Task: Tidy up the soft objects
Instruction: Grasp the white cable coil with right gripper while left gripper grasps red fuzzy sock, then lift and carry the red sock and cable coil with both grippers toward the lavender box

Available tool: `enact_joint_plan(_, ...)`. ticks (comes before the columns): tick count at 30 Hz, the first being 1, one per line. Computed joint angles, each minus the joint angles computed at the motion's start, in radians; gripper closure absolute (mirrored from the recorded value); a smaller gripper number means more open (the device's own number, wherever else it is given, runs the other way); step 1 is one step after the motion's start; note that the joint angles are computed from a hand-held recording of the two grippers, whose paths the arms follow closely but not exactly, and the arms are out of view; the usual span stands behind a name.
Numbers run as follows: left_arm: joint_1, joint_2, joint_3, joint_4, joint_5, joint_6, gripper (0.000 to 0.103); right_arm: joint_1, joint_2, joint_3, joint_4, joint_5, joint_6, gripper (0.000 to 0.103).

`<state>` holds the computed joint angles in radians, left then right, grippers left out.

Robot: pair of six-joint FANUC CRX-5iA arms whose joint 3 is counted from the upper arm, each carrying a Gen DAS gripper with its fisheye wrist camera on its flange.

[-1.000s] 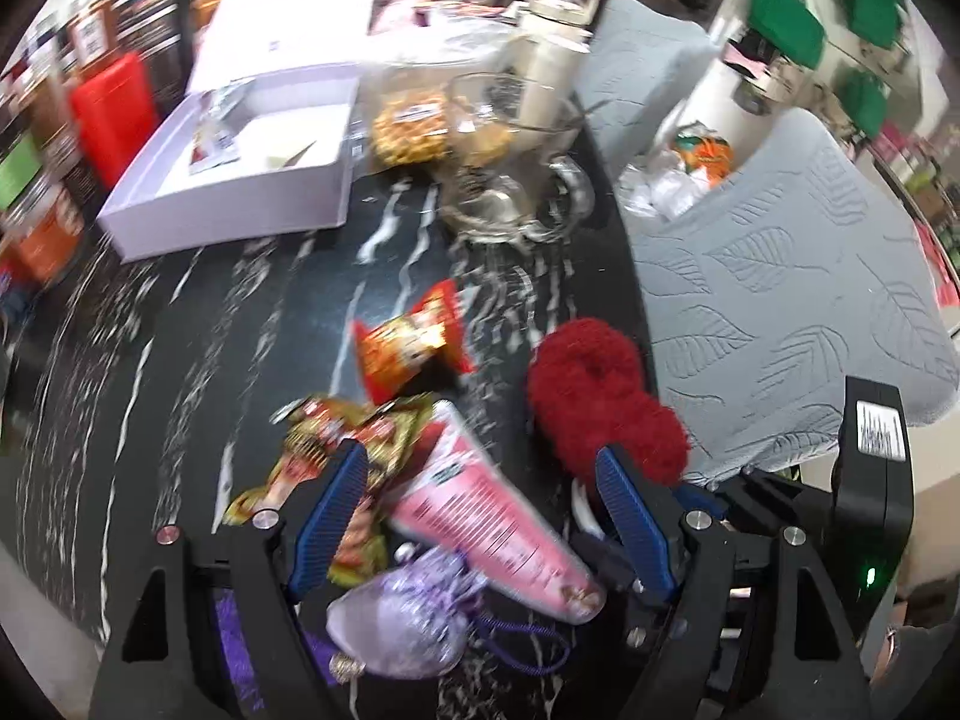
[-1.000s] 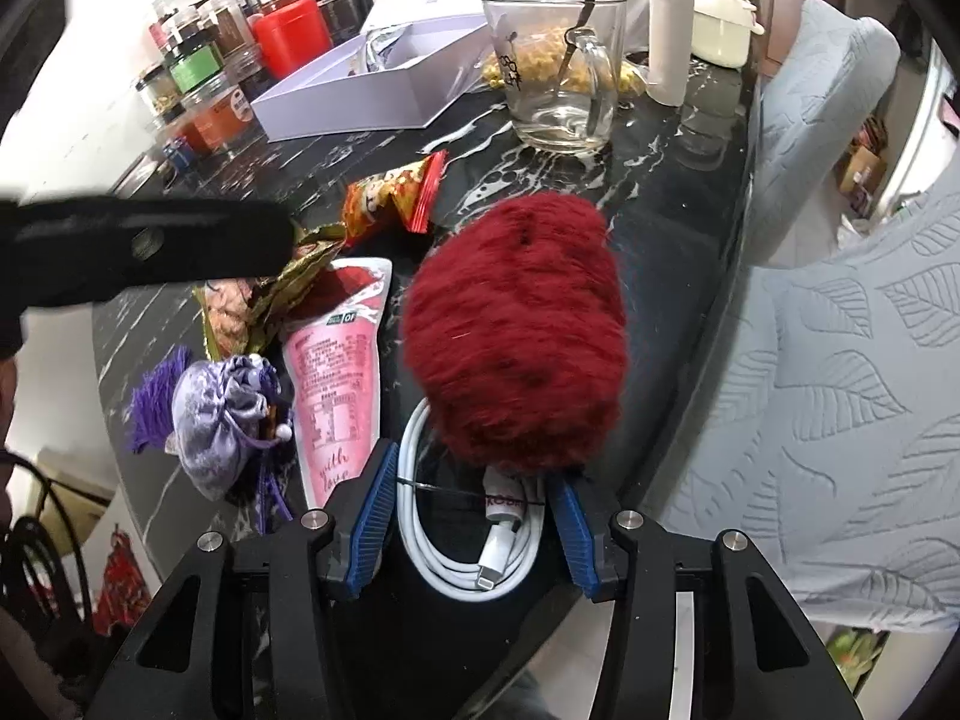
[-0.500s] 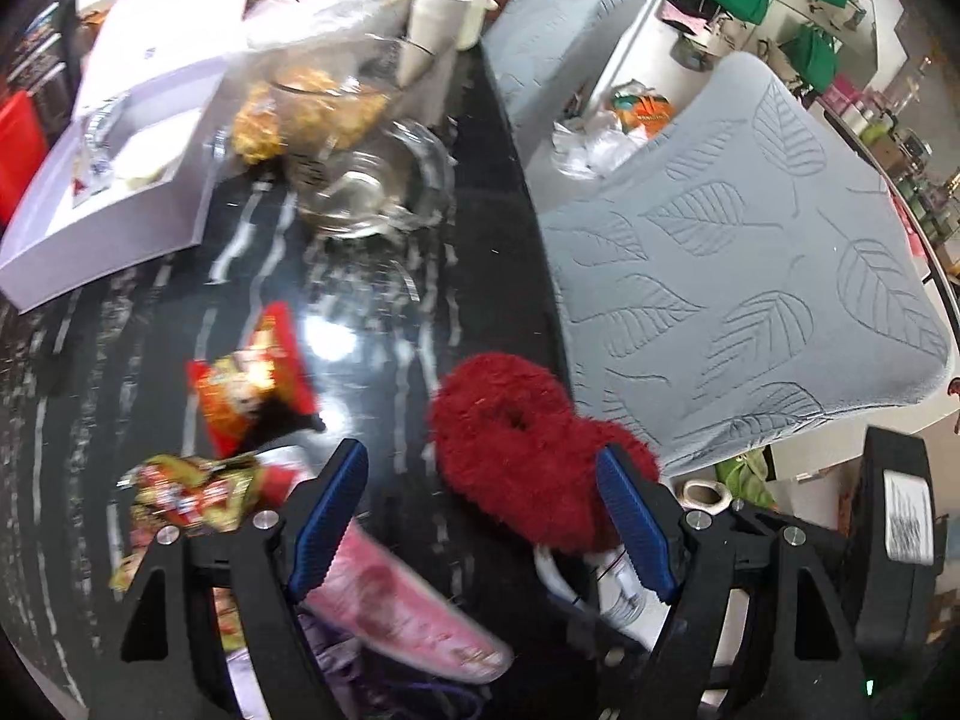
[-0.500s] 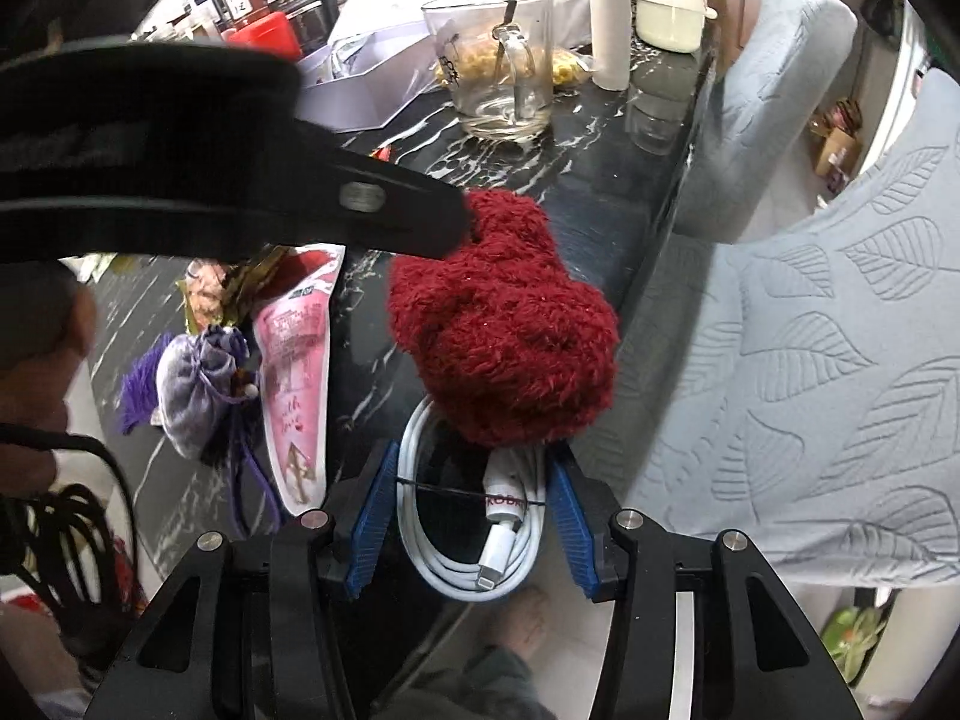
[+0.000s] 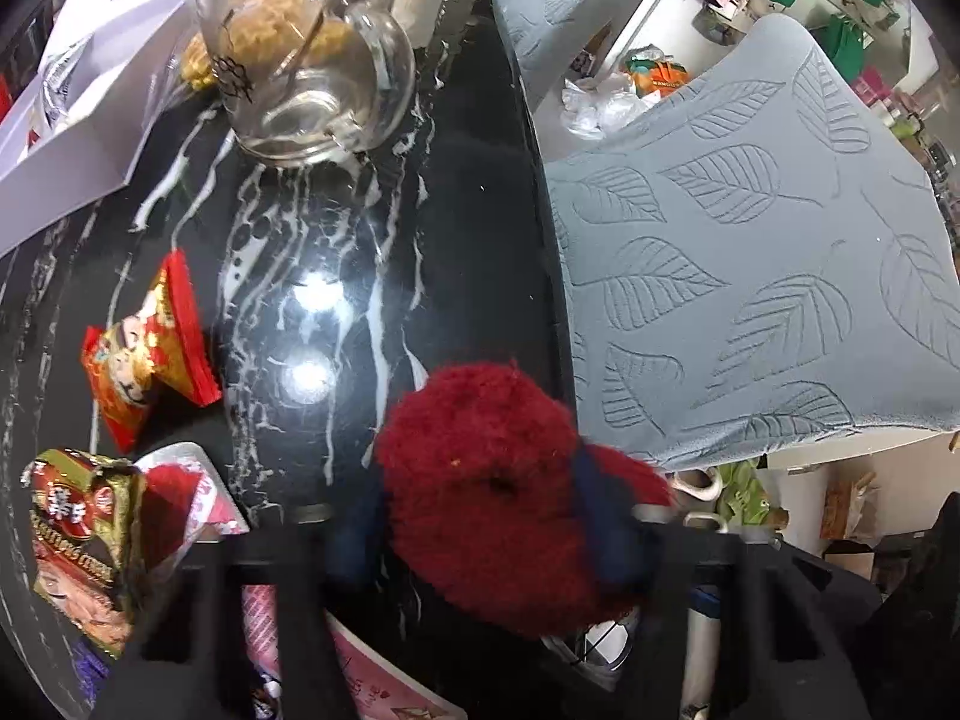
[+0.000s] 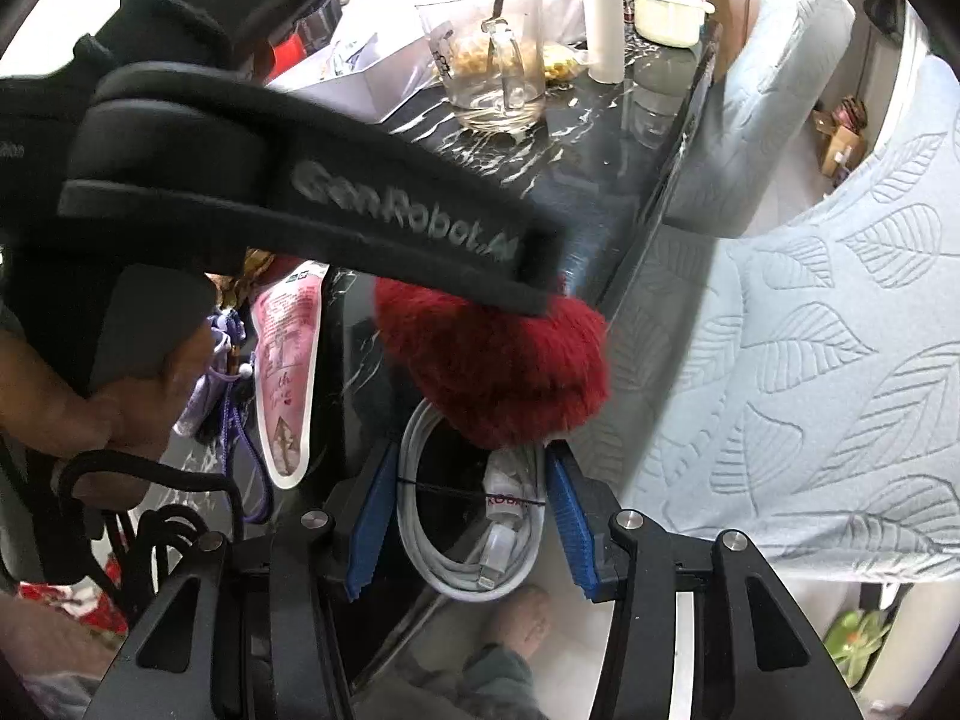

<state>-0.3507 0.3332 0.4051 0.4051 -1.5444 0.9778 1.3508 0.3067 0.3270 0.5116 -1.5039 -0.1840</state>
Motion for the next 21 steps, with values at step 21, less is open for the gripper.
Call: enact_joint_plan(21,0.117,-0.085,0.002,-0.047,-0.067,0.027,0.073,0.004,-0.009,-0.001,0.039,-0.011,0.012,0.054)
